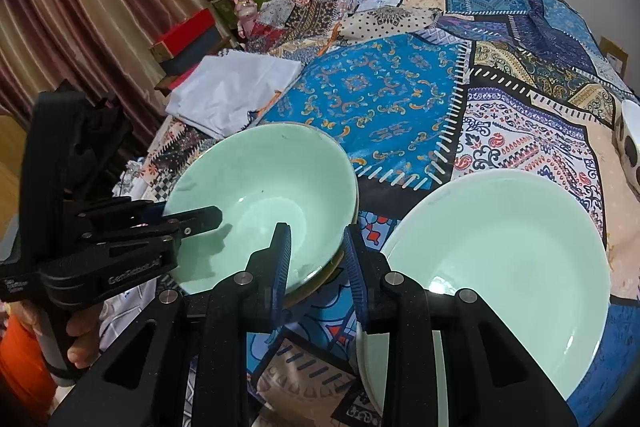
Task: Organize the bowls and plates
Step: 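Lower the mint green bowl onto the dish stack and open the left gripper, then move the right gripper to the white bowl and grasp its rim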
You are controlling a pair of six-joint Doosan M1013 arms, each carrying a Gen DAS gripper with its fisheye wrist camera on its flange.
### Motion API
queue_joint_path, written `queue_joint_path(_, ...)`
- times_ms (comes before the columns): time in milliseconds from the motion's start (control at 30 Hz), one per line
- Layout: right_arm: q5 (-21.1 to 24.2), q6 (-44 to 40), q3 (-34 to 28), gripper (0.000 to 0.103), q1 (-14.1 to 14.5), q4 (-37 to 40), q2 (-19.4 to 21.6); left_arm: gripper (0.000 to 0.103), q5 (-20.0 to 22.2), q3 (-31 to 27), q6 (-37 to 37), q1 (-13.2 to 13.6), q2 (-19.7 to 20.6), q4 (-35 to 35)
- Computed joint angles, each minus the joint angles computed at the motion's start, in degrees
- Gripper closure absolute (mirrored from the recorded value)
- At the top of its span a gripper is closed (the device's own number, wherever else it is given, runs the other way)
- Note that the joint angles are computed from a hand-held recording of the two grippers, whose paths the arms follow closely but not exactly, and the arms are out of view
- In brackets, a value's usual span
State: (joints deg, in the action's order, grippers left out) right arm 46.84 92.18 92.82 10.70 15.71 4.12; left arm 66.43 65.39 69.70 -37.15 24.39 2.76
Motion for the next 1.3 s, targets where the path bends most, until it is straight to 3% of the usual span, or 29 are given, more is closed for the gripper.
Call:
queue_joint_path(600, -2.8, -1.3, 2.6, 0.076, -2.8, 0.9, -4.1, 0.077, 6.8, -6.1, -1.8, -1.4, 2.3, 6.4)
queue_joint_path(700, -3.4, 0.3, 2.9, 0.070, -3.4, -2.0, -5.0, 0.076, 7.3, -7.2, -3.6, -1.3, 2.3, 7.1)
queue_joint_path(833, -4.5, 2.0, 4.2, 0.066, -5.0, -4.7, -6.9, 0.076, 5.8, -8.3, -3.9, -1.5, 1.9, 6.5)
queue_joint_path(1067, -4.8, 5.3, 5.6, 0.064, -9.0, -8.9, -9.9, 0.070, 2.9, -11.3, -1.5, -4.9, 1.9, 9.6)
queue_joint_path(1300, -5.8, 8.8, 6.7, 0.054, -12.7, -13.6, -12.6, 0.050, -0.3, -14.9, 2.3, -7.9, 3.1, 8.8)
